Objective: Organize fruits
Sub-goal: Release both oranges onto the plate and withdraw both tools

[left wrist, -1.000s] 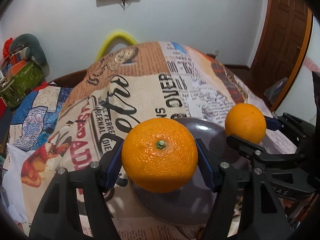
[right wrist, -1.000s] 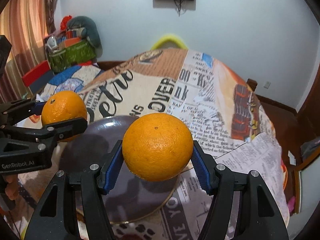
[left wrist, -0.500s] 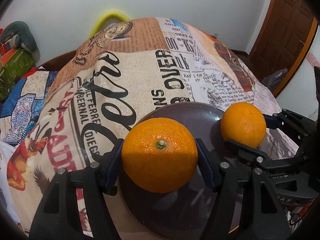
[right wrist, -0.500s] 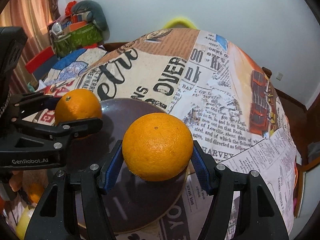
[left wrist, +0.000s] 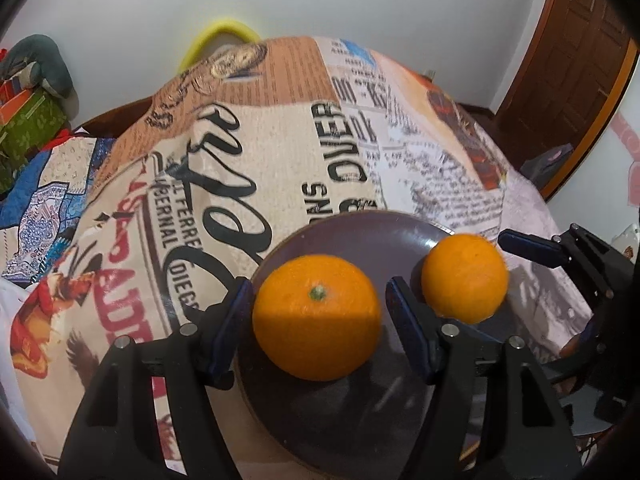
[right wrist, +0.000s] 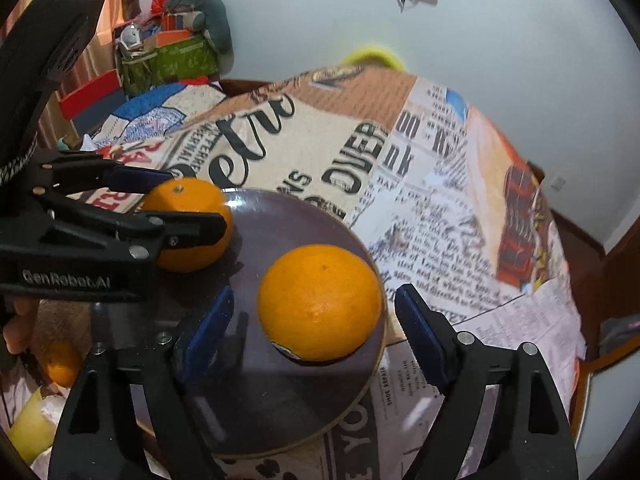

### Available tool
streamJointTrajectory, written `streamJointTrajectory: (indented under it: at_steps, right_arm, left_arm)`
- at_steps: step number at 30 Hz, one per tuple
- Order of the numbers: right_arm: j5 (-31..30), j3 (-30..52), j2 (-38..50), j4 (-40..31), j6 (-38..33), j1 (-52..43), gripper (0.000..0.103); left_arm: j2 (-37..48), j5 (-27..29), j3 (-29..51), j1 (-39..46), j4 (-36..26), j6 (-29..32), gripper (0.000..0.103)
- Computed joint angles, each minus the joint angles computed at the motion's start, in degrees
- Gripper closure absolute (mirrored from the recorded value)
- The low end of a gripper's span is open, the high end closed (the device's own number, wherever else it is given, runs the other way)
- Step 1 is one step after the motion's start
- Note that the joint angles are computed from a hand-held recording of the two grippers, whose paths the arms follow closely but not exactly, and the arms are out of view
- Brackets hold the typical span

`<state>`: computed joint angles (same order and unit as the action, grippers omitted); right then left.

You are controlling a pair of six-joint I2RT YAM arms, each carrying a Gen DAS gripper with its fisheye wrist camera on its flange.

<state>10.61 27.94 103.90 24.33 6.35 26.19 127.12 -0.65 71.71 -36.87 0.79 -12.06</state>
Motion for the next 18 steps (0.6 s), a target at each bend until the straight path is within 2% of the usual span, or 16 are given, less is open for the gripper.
streamJointTrajectory:
  at_steps: [5, 10, 18]
  right_arm:
    - [1.6, -1.6, -4.4, -2.0, 1.9, 1.4, 0.022]
    - [4.9, -4.7, -13.0, -5.7, 4.9, 4.5, 0.022]
    - [11.9, -8.0, -31.0, -18.3, 12.3, 12.9, 0.022]
  left_arm:
    - [-6.4, -3.3, -6.2, -1.3, 3.1, 0.3, 0.034]
    - [-14.8, -5.3, -13.4, -3.1, 4.6, -0.7, 0.034]
    - [-29.8, -10.5, -24.1, -7.7, 4.1, -2.7, 0.034]
